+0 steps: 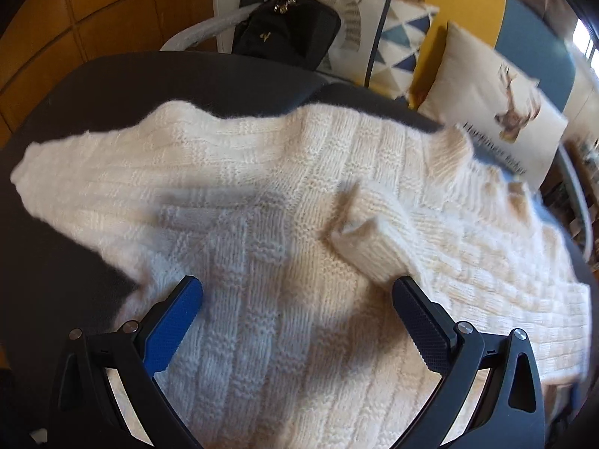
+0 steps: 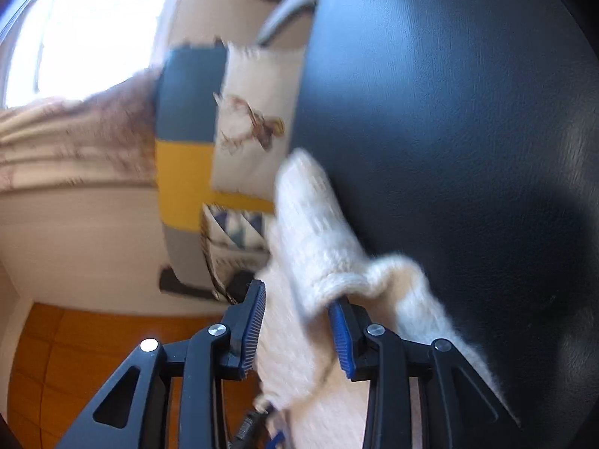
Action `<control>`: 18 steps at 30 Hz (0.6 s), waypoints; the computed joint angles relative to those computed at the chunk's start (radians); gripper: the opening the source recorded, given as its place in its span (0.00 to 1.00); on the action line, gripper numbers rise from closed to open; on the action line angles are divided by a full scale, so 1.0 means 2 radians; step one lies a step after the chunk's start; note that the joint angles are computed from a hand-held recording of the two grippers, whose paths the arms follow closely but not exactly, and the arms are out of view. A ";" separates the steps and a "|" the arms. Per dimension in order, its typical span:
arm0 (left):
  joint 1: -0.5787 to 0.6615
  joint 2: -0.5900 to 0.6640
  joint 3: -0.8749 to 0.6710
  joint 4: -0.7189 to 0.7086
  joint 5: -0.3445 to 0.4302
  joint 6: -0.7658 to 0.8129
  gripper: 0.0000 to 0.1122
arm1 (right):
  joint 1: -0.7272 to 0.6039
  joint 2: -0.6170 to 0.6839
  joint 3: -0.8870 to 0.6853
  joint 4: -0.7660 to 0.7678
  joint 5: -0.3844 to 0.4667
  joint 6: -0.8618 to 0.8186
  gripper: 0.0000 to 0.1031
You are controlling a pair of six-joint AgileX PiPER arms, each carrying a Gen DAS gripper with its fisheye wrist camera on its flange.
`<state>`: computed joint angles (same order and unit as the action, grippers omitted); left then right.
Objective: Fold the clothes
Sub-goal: 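Lay the sleeve on the body and open the right tool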
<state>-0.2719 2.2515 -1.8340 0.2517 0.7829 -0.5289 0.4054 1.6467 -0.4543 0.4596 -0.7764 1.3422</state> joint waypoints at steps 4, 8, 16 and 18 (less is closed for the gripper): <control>-0.004 0.010 -0.003 0.028 -0.015 -0.026 0.92 | -0.029 0.036 -0.002 -0.081 -0.020 0.103 0.35; -0.016 0.005 0.019 0.093 -0.048 -0.060 0.84 | -0.049 0.056 -0.001 -0.110 -0.046 0.135 0.35; -0.028 -0.021 0.067 0.162 -0.091 -0.112 0.48 | -0.043 -0.013 -0.030 0.023 0.103 -0.114 0.34; -0.023 -0.028 0.078 0.157 -0.103 -0.112 0.47 | -0.047 -0.002 -0.026 0.009 0.103 -0.109 0.32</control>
<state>-0.3178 2.1961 -1.6773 0.5661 0.5774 -0.7534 0.3119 1.6432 -0.5067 0.4780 -0.5702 1.1245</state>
